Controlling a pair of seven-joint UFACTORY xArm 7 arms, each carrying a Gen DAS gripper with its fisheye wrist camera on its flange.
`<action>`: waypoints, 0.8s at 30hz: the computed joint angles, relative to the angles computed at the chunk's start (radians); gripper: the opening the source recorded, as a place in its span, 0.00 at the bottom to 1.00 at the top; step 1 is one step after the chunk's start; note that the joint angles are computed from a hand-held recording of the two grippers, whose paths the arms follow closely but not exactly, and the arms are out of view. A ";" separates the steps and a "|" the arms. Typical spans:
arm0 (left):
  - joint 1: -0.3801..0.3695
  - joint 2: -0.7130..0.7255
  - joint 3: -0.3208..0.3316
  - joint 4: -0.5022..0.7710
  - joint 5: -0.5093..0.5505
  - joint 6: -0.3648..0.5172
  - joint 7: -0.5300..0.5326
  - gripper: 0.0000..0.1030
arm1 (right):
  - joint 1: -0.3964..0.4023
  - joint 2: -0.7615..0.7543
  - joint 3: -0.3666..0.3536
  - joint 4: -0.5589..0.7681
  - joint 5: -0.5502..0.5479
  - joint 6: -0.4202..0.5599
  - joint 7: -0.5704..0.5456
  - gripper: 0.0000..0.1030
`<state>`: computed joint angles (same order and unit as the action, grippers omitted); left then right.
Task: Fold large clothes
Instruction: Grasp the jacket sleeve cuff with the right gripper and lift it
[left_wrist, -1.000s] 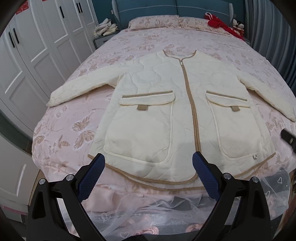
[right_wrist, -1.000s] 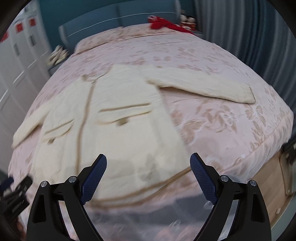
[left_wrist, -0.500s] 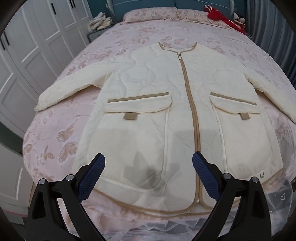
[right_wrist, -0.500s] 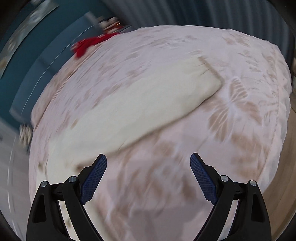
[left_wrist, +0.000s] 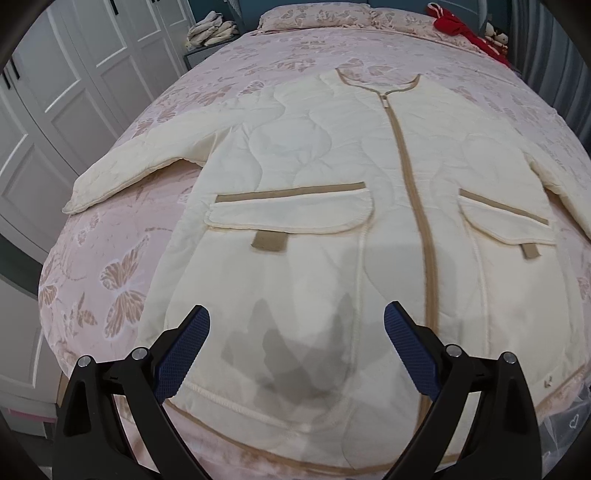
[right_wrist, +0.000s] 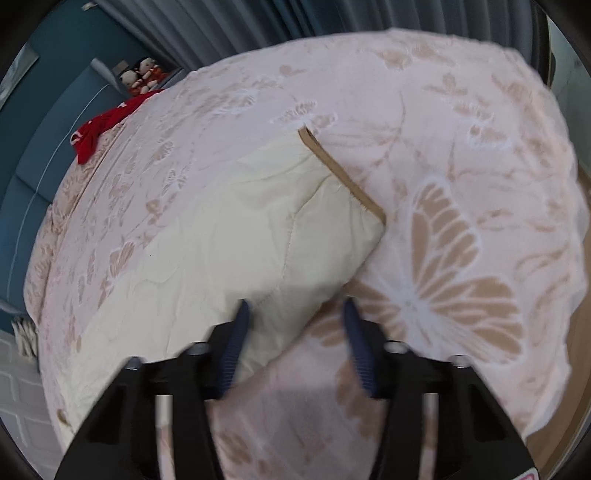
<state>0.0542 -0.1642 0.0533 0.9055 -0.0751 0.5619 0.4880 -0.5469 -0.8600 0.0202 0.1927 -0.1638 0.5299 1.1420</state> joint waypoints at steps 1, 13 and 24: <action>0.003 0.016 -0.002 0.012 0.012 -0.009 -0.009 0.90 | -0.004 0.014 0.003 0.002 0.004 -0.015 0.013 0.29; 0.026 0.143 -0.003 0.139 0.002 -0.025 -0.036 0.90 | 0.133 0.249 0.241 0.496 -0.253 -0.030 0.004 0.08; 0.082 0.257 0.010 0.309 -0.114 0.014 -0.023 0.90 | 0.556 0.992 0.331 1.196 -0.236 -0.127 -0.283 0.08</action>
